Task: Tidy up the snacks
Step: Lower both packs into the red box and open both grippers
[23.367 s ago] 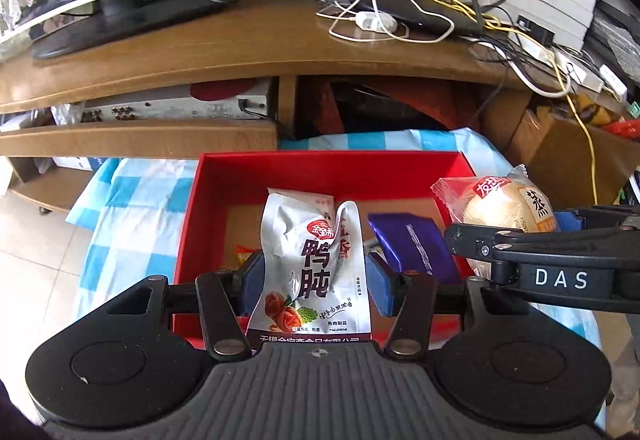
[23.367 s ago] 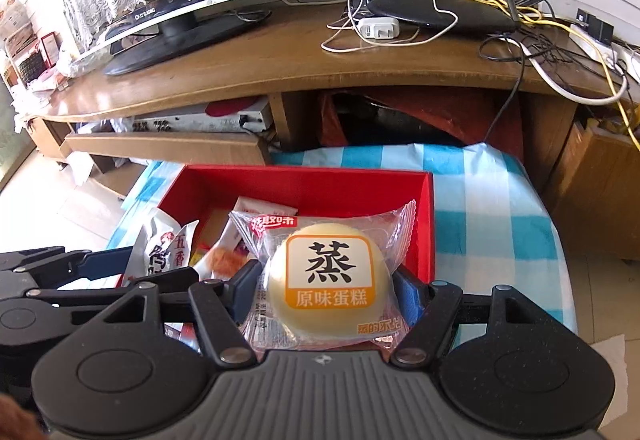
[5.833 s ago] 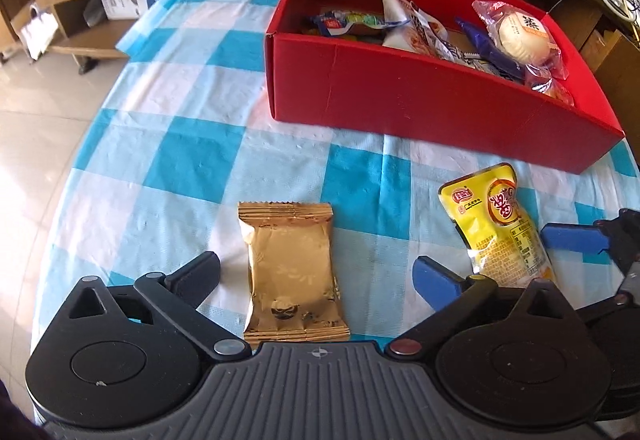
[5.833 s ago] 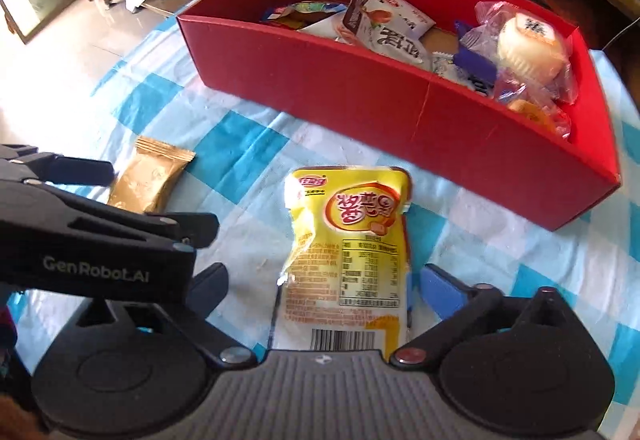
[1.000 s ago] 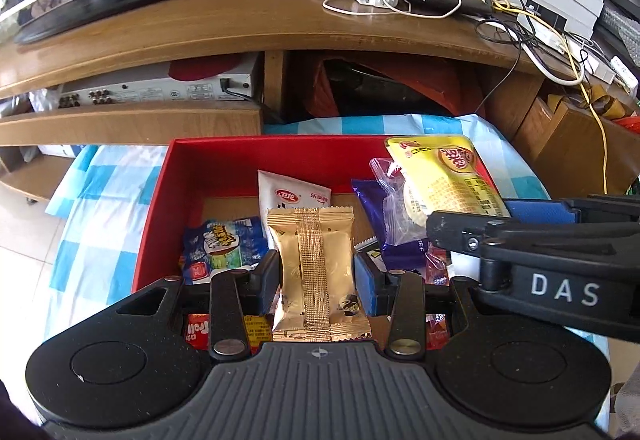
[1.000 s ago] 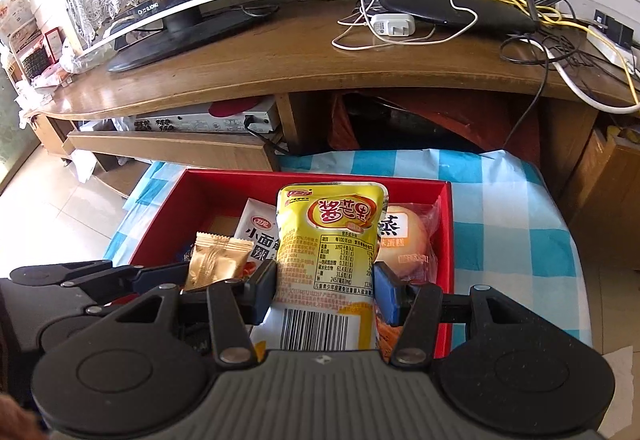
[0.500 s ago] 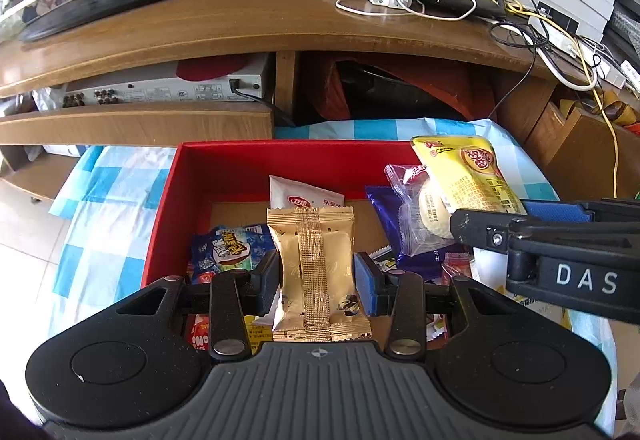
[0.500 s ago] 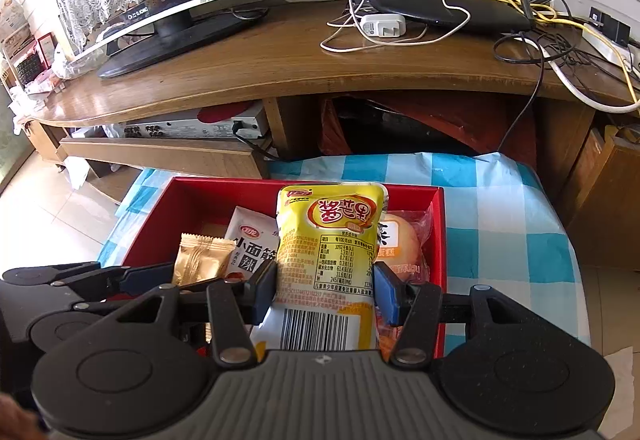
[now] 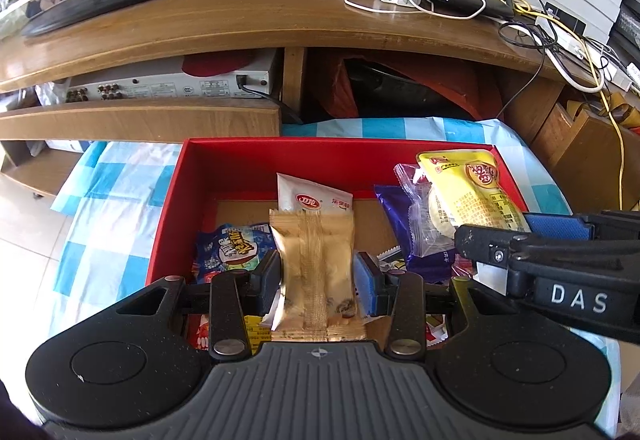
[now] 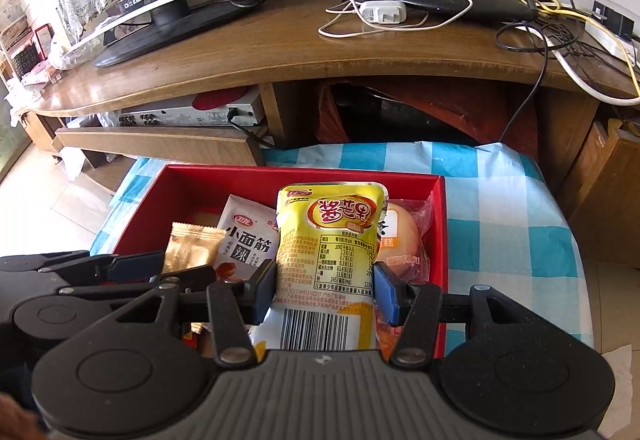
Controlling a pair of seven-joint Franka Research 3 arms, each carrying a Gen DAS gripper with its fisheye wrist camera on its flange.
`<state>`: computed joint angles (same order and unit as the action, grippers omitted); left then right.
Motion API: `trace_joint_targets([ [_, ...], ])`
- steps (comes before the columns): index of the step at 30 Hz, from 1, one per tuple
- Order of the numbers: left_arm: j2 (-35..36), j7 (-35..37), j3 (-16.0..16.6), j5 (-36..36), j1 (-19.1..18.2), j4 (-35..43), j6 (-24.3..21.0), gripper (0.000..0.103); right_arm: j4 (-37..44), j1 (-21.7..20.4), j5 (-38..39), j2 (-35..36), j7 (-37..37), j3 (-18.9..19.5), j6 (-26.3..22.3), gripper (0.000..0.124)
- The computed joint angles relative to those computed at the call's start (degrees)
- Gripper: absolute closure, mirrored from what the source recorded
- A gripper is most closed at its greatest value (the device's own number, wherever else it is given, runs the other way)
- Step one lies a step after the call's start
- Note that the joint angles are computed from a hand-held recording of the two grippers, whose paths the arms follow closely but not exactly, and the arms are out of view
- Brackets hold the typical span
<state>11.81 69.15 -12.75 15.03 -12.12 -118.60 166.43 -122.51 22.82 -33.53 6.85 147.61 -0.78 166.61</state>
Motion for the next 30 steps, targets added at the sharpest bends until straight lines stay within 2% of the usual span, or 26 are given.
trace_joint_targets([
  [30, 1.3, -1.8, 0.8, 2.4, -0.6, 1.5, -2.4, 0.058, 2.1, 2.3, 6.9, 4.2, -5.7, -2.2, 0.1, 0.057],
])
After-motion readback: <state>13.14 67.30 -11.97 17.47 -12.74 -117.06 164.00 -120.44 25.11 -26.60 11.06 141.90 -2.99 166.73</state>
